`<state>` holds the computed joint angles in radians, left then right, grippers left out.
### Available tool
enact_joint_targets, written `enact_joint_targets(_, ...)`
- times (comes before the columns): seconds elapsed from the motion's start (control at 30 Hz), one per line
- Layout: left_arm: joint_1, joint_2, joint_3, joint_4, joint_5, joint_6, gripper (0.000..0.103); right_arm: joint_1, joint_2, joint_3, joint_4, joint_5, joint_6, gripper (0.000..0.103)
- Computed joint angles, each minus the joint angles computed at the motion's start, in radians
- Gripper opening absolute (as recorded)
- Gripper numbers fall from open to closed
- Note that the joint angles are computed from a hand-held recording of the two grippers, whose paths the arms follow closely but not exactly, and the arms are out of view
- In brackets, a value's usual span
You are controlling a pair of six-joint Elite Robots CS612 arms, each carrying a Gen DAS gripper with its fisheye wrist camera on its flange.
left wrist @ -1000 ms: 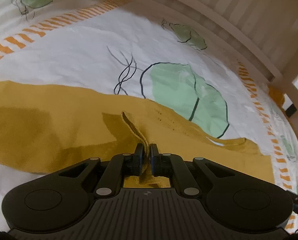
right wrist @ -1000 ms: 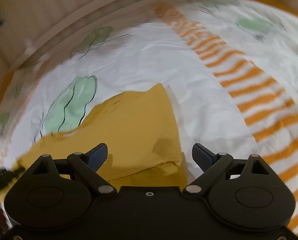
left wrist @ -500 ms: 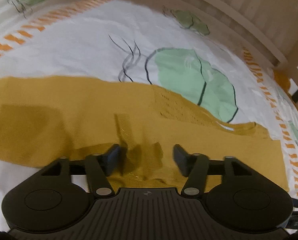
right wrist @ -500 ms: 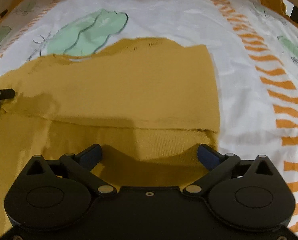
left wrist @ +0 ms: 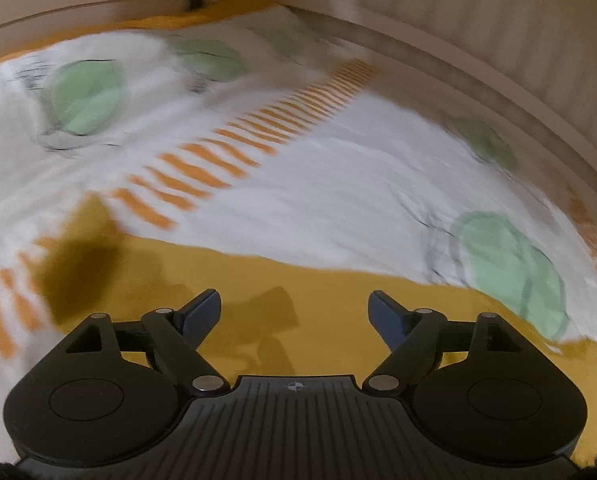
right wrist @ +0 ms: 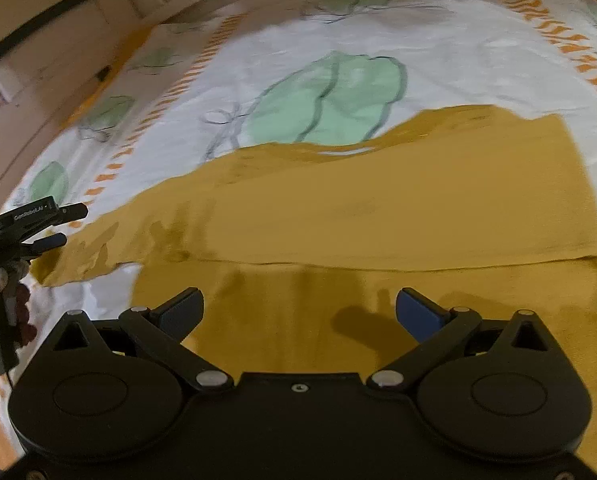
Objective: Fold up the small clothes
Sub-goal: 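Move the left tool to the other sleeve cuff and grasp it, then lay the held sleeve across the folded body and open the left tool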
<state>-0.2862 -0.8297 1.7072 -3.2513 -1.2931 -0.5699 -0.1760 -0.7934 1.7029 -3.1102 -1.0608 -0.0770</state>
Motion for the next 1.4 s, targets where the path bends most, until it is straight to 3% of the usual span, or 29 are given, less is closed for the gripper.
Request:
enact_joint_targets(0.23,0.055,-0.018,0.032,-0.008,0.072,-0.023,0.08,0.02,0.003,0.008,-0.031,0.025,-0.03,0.102)
enact_joint_targets(0.37,0.083,-0.01,0.036,-0.014,0.076,-0.099,0.08,0.029,0.014,-0.005,-0.031,0.029,-0.025,0.102)
enact_joint_targets(0.7,0.095,0.025,0.0,0.105,0.126,-0.091,0.08,0.035,0.015,-0.007,0.019,0.032,-0.043,0.102)
enact_joint_targets(0.73,0.096,0.025,-0.003,0.133,0.136,-0.11,0.075,0.034,0.015,-0.008,0.019,0.034,-0.041,0.102)
enact_joint_targets(0.77,0.098,0.022,-0.005,0.157,0.136,-0.133,0.055,0.033,0.015,-0.007,0.019,0.035,-0.038,0.102)
enact_joint_targets(0.8,0.101,0.02,-0.007,0.178,0.129,-0.157,0.046,0.032,0.015,-0.007,0.018,0.037,-0.036,0.102)
enact_joint_targets(0.83,0.101,0.02,-0.005,0.173,0.135,-0.166,0.039,0.031,0.014,-0.007,0.017,0.038,-0.034,0.102)
enact_joint_targets(0.87,0.099,0.021,0.001,0.144,0.139,-0.167,0.025,0.03,0.015,-0.007,0.016,0.039,-0.031,0.102)
enact_joint_targets(0.93,0.097,0.024,0.005,0.102,0.133,-0.161,0.015,0.028,0.015,-0.007,0.015,0.038,-0.023,0.102)
enact_joint_targets(1.03,0.082,0.025,0.007,0.047,0.155,-0.144,0.011,0.022,0.015,-0.008,0.017,0.046,-0.005,0.102)
enact_joint_targets(1.2,0.052,0.019,-0.002,-0.05,0.121,-0.11,0.011,0.01,0.016,-0.009,0.011,0.066,0.05,0.102)
enact_joint_targets(1.4,-0.005,0.024,-0.033,-0.157,0.011,-0.035,0.011,-0.002,0.016,-0.011,-0.003,0.082,0.106,0.102)
